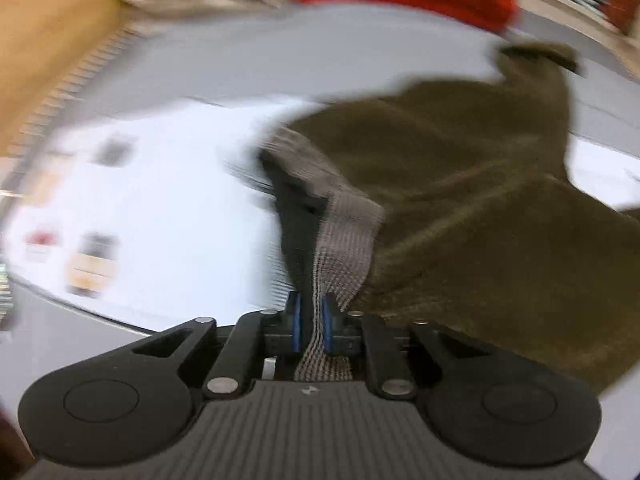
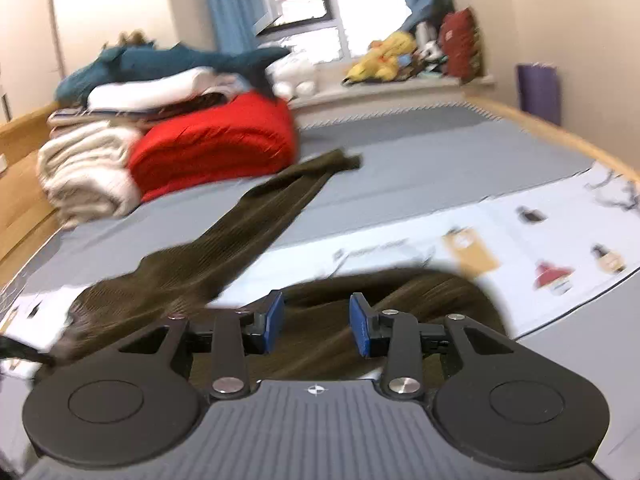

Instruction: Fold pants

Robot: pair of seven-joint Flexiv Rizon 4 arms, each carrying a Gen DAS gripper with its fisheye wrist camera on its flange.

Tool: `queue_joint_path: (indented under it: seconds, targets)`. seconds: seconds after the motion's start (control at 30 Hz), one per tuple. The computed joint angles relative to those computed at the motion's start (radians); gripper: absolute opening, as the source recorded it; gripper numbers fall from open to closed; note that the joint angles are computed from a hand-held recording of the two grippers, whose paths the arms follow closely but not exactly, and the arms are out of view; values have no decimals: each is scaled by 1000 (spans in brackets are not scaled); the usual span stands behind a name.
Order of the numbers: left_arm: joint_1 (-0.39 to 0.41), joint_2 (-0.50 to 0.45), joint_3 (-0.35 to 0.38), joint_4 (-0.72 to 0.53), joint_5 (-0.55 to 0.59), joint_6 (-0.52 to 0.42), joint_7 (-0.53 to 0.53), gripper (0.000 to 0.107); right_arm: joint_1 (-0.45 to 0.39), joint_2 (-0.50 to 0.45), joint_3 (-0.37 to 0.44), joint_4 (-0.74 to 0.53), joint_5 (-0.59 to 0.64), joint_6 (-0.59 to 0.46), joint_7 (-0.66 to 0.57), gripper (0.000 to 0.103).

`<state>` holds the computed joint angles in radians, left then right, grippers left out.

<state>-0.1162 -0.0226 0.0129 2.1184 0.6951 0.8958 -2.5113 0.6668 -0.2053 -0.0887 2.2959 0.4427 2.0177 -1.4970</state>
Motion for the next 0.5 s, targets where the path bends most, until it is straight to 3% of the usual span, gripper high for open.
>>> queue_joint_path:
  seconds: [0.07,0.13,0.23,0.27,0.3,0.33,0.43,0.5]
  targets:
    - [-24,48,-25,-33,86,-201,-56,9,37,8,-72,-30,77,-32,-112,39]
    - [-40,52,-57,-50,122,-326,-40,12,49,6,-144,-18,26,-52,-84,39]
    - [-65,74,-85,-57,154,-401,-70,17,12,-15,-164,-15,-24,-116,-38,39]
    - [-74,79,-100,-74,193,-407,-103,22,23,-24,-190,-16,-30,-143,-17,39]
    - [-87,94,-114,-82,222,-425,-126,37,16,-31,-200,-24,-36,-196,20,39]
    - [-97,103,-128,-96,244,-426,-140,44,-2,-36,-193,-34,-40,-235,53,39]
    - [-115,146,-131,-88,232,-265,-152,48,-70,-65,-141,-75,-34,-309,103,39]
    - [-130,186,-134,-53,194,-111,-121,57,-25,-81,-206,-51,-98,-322,175,39]
